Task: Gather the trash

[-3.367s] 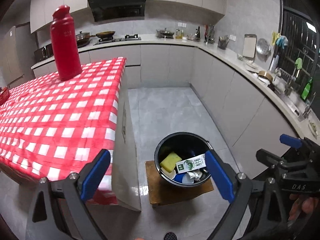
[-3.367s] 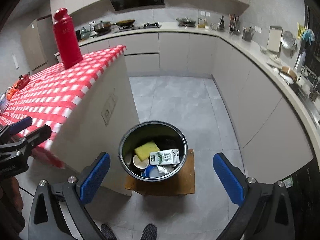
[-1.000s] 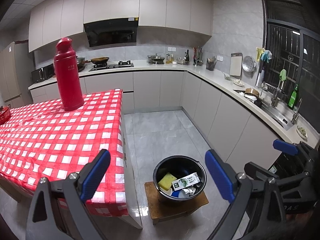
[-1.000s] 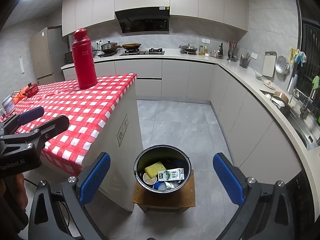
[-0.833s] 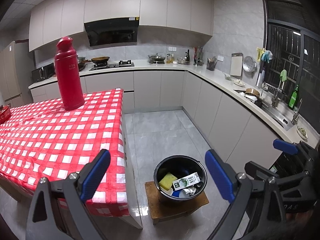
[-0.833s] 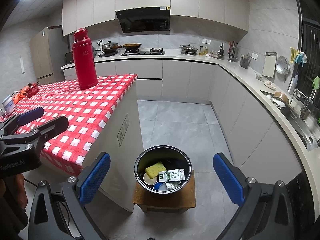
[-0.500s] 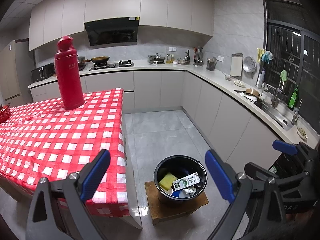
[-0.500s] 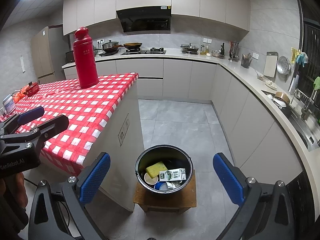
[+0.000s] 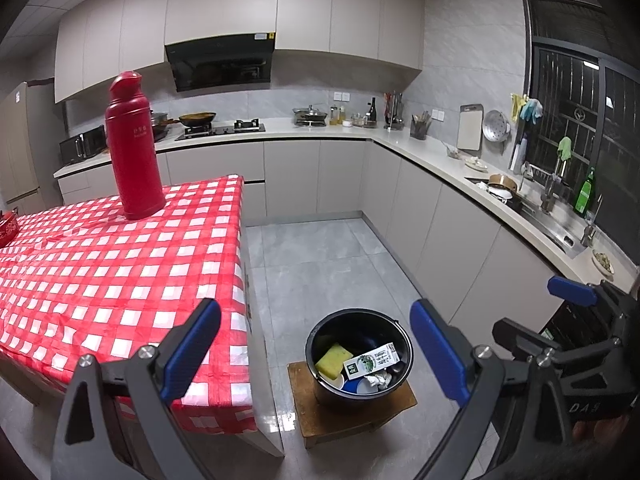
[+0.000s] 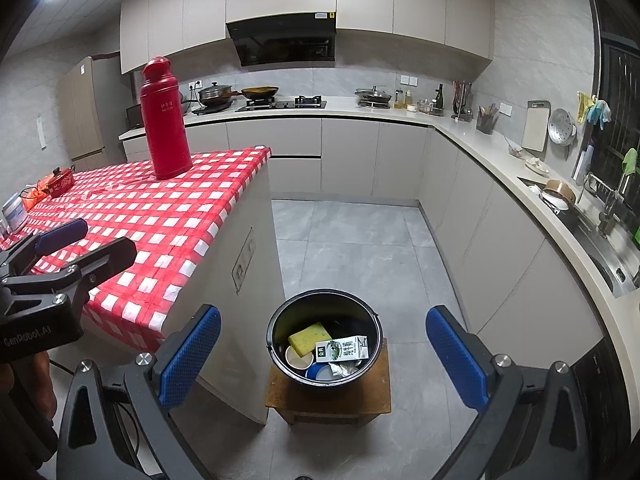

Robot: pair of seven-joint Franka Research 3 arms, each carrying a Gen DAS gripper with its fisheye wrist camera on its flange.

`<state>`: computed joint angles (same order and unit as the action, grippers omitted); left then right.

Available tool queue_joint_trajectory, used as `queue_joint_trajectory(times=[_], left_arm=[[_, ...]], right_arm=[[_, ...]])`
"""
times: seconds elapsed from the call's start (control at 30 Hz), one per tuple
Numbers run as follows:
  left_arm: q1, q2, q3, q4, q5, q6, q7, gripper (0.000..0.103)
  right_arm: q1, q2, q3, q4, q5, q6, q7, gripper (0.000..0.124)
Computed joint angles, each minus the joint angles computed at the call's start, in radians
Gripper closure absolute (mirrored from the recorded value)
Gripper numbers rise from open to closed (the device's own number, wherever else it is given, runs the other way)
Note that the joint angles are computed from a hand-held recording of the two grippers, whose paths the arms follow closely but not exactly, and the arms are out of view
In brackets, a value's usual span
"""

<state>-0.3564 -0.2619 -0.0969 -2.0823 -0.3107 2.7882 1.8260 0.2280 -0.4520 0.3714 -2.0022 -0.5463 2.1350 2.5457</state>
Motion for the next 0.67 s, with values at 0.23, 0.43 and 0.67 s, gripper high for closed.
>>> queue_joint_trajectory(times=[0.23,0.43,0.67], left_arm=[[-0.009,-0.004,0.009,-0.014,-0.015,0.006,0.023,0.007],[-0.016,-0.004,0.015,-0.027,-0.037,0.027,0.064,0.007],[-0.013,-0.008,0.017,-0.033,-0.054,0.01,0.07,0.007]], right_arm=[[-0.003,-0.005,0.003,-0.004,-0.008,0.003,0.01,0.021],[-0.003,-0.001,0.0,-0.002,-0.007,0.002,0.008,0.021],[-0.007,-0.003,0.002,-0.005,-0.014,0.001,0.023,0.021]])
